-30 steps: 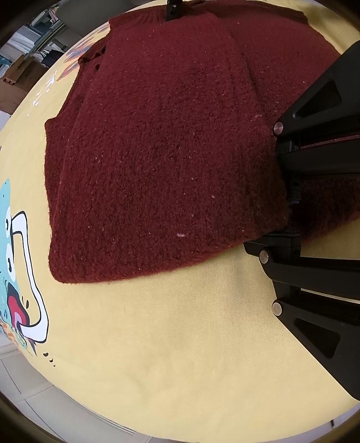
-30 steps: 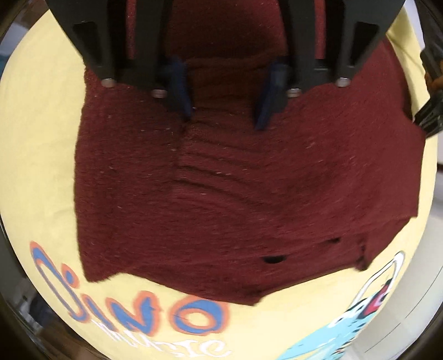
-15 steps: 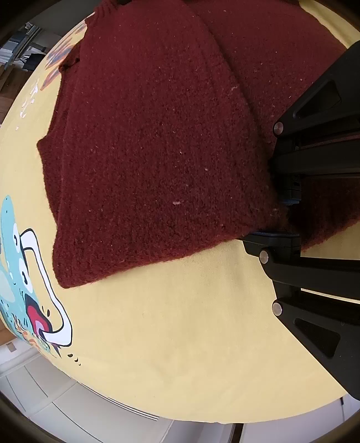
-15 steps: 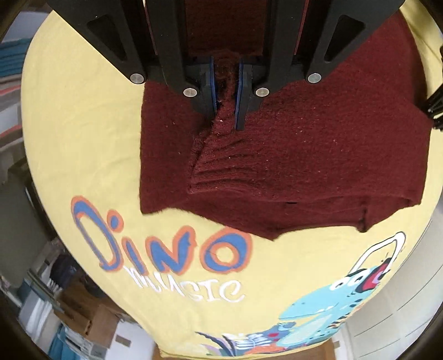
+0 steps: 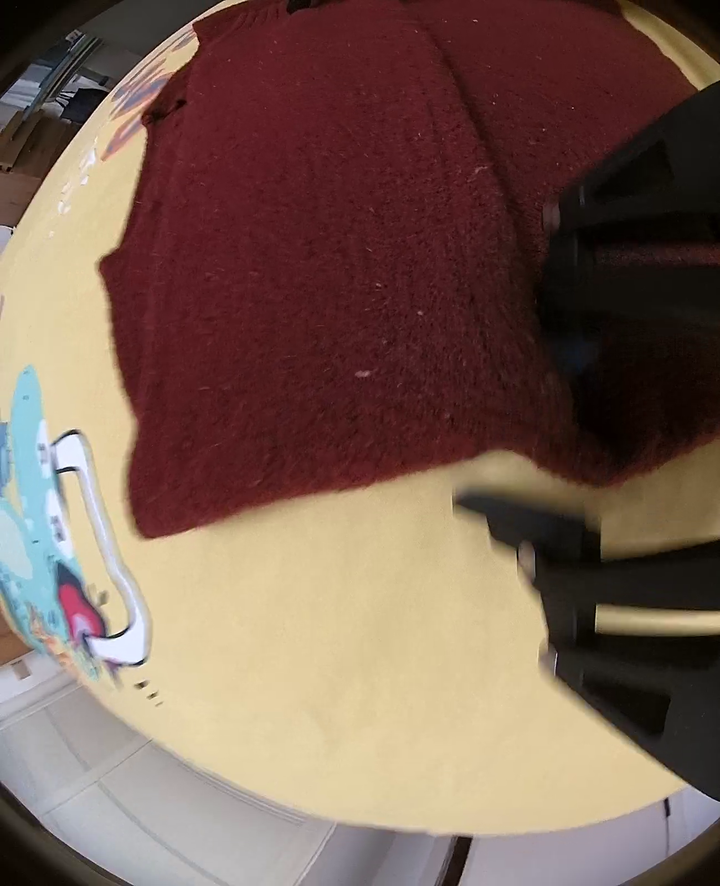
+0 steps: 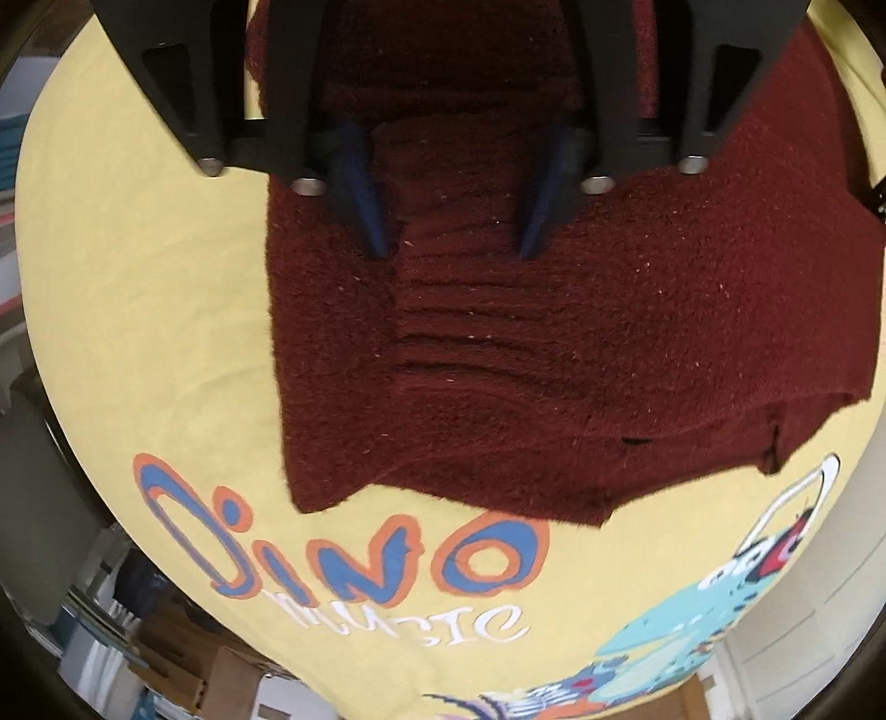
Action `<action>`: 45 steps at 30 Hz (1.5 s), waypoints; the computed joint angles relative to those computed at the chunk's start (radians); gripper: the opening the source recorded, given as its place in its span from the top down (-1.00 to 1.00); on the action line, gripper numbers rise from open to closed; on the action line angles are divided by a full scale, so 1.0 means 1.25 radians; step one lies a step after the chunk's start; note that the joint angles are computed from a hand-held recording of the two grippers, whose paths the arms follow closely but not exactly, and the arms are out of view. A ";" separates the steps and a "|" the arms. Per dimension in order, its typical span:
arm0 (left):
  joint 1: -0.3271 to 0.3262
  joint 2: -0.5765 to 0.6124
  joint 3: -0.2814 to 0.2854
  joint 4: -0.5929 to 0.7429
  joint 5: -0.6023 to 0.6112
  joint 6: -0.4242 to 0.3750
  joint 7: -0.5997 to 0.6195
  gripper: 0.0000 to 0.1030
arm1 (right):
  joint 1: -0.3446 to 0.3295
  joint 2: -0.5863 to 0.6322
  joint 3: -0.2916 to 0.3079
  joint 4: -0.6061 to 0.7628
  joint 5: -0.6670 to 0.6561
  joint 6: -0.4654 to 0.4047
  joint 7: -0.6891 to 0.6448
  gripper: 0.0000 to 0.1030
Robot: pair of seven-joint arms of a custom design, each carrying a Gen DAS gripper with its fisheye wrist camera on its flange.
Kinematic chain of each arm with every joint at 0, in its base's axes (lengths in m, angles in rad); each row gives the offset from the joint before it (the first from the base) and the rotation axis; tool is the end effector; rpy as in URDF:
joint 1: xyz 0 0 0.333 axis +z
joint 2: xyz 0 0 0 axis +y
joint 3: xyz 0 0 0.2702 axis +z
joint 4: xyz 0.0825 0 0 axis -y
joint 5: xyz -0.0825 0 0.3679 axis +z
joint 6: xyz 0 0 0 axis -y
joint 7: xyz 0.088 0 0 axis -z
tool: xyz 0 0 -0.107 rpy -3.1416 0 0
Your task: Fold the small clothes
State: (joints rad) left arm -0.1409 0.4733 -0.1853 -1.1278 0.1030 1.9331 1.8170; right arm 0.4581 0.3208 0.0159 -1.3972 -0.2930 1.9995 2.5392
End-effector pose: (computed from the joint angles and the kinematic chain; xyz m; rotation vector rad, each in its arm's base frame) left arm 0.6590 -0.1827 0.5385 -1.3950 2.5154 -0.3402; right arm 0.5907 0.2817 0.5152 -1.5611 2.3843 -0.4248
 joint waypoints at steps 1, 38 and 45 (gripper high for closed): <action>0.005 -0.011 -0.001 -0.007 -0.005 0.007 0.003 -0.47 | 0.002 -0.012 0.000 -0.013 -0.002 0.004 0.006 -0.33; -0.081 -0.022 -0.030 -0.098 0.014 0.154 -0.129 -0.99 | 0.098 -0.035 -0.002 -0.103 -0.189 0.072 0.107 -0.99; -0.087 -0.007 -0.028 -0.071 0.020 0.123 -0.124 -0.99 | 0.070 -0.072 0.026 -0.164 -0.209 0.097 0.145 -0.99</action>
